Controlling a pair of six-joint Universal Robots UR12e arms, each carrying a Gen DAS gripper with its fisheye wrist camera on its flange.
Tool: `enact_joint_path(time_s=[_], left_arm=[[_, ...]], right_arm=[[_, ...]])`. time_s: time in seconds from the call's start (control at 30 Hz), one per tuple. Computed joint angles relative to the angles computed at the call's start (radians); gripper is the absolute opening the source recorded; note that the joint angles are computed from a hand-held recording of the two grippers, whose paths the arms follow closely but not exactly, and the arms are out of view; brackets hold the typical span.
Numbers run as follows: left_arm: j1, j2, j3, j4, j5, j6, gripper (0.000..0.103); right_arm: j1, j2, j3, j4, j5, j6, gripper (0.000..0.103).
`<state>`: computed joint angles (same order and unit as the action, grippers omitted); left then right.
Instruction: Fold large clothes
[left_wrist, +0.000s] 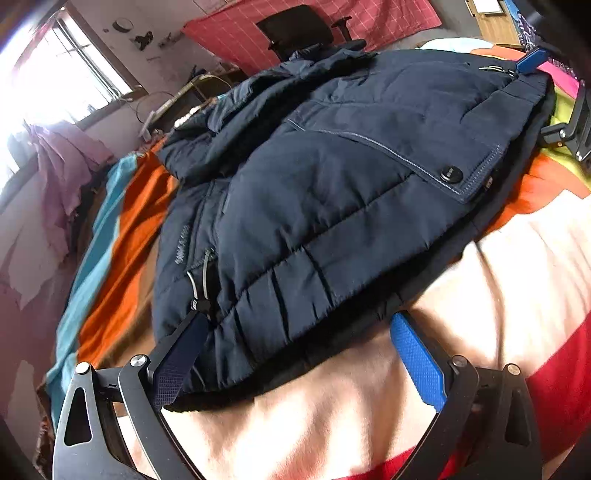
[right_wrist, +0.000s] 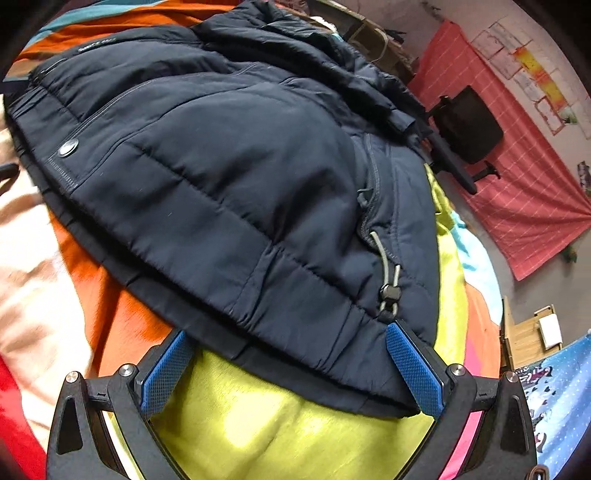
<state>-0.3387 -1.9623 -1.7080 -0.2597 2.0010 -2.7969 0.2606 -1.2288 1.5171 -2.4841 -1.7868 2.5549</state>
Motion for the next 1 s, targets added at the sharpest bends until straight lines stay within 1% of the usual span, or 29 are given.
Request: enact_joint_path(time_s=[0.07,0.13,0.23,0.27,0.3,0.33,0.37,0.4,0.43,0.47,0.5,0.57,0.6,0.63,0.67,0.7,0.73,0.77,0.8,0.83,0.87,0.9,0.93,1.0], left_arm=[[-0.003,-0.006,0.001,0.023,0.016,0.004,0.097],[-0.004,-0.009,0.000,0.041,0.029,0.004,0.097],[0.001,-0.006,-0.001,0.060,0.016,-0.008,0.096],[0.004,-0.002,-0.002,0.063,0.004,-0.015,0.095],[0.007,0.001,-0.003,0.067,-0.006,-0.019,0.094],[0.007,0.004,-0.004,0.072,-0.013,-0.023,0.089],[0.009,0.008,-0.005,0.078,-0.025,-0.024,0.084],[0.008,0.010,-0.006,0.079,-0.032,-0.025,0.082],[0.009,0.012,-0.006,0.077,-0.041,-0.023,0.076],[0.009,0.013,-0.004,0.073,-0.047,-0.018,0.069],[0.007,0.014,-0.004,0.071,-0.051,-0.013,0.066],[0.004,0.013,-0.001,0.069,-0.060,0.006,0.051],[0.003,0.013,-0.002,0.069,-0.062,0.009,0.047],[0.003,0.013,-0.001,0.064,-0.071,0.010,0.040],[0.005,0.014,0.002,0.055,-0.084,0.006,0.034],[0.005,0.014,0.001,0.054,-0.089,0.003,0.032],[0.005,0.015,0.003,0.054,-0.093,0.001,0.027],[0.006,0.015,0.003,0.056,-0.096,0.000,0.022],[0.006,0.015,0.002,0.060,-0.097,-0.003,0.020],[0.006,0.017,0.001,0.066,-0.100,-0.006,0.016],[0.007,0.018,-0.001,0.075,-0.103,-0.013,0.012],[0.007,0.020,-0.003,0.086,-0.104,-0.026,0.009],[0.008,0.022,-0.004,0.097,-0.103,-0.039,0.006],[0.012,0.030,-0.009,0.126,-0.114,-0.085,0.005]], right_arm=[[-0.003,0.002,-0.003,-0.010,0.007,0.018,0.102],[-0.011,-0.002,-0.005,-0.015,0.044,0.044,0.101],[-0.020,-0.006,-0.008,-0.027,0.077,0.092,0.101],[-0.023,-0.007,-0.009,-0.027,0.090,0.111,0.100],[-0.026,-0.009,-0.012,-0.020,0.106,0.129,0.096],[-0.030,-0.009,-0.015,-0.009,0.122,0.143,0.094],[-0.030,-0.009,-0.016,-0.004,0.126,0.152,0.089],[-0.031,-0.008,-0.018,0.003,0.129,0.159,0.081],[-0.030,-0.007,-0.019,0.005,0.129,0.163,0.077],[-0.030,-0.007,-0.019,0.003,0.132,0.165,0.070],[-0.031,-0.009,-0.017,-0.004,0.141,0.168,0.066],[-0.030,-0.011,-0.012,-0.031,0.152,0.169,0.063],[-0.029,-0.012,-0.009,-0.045,0.153,0.166,0.061],[-0.029,-0.013,-0.005,-0.061,0.160,0.160,0.060],[-0.029,-0.015,0.000,-0.075,0.167,0.156,0.054],[-0.030,-0.016,0.003,-0.086,0.177,0.152,0.048],[-0.030,-0.016,0.006,-0.096,0.183,0.148,0.044],[-0.029,-0.016,0.009,-0.108,0.192,0.140,0.038],[-0.028,-0.015,0.011,-0.115,0.192,0.135,0.033],[-0.025,-0.014,0.013,-0.122,0.188,0.129,0.030],[-0.022,-0.012,0.014,-0.127,0.181,0.126,0.021],[-0.020,-0.011,0.015,-0.132,0.176,0.126,0.017],[-0.020,-0.011,0.015,-0.134,0.182,0.131,0.015],[-0.022,-0.014,0.019,-0.151,0.196,0.150,0.010]])
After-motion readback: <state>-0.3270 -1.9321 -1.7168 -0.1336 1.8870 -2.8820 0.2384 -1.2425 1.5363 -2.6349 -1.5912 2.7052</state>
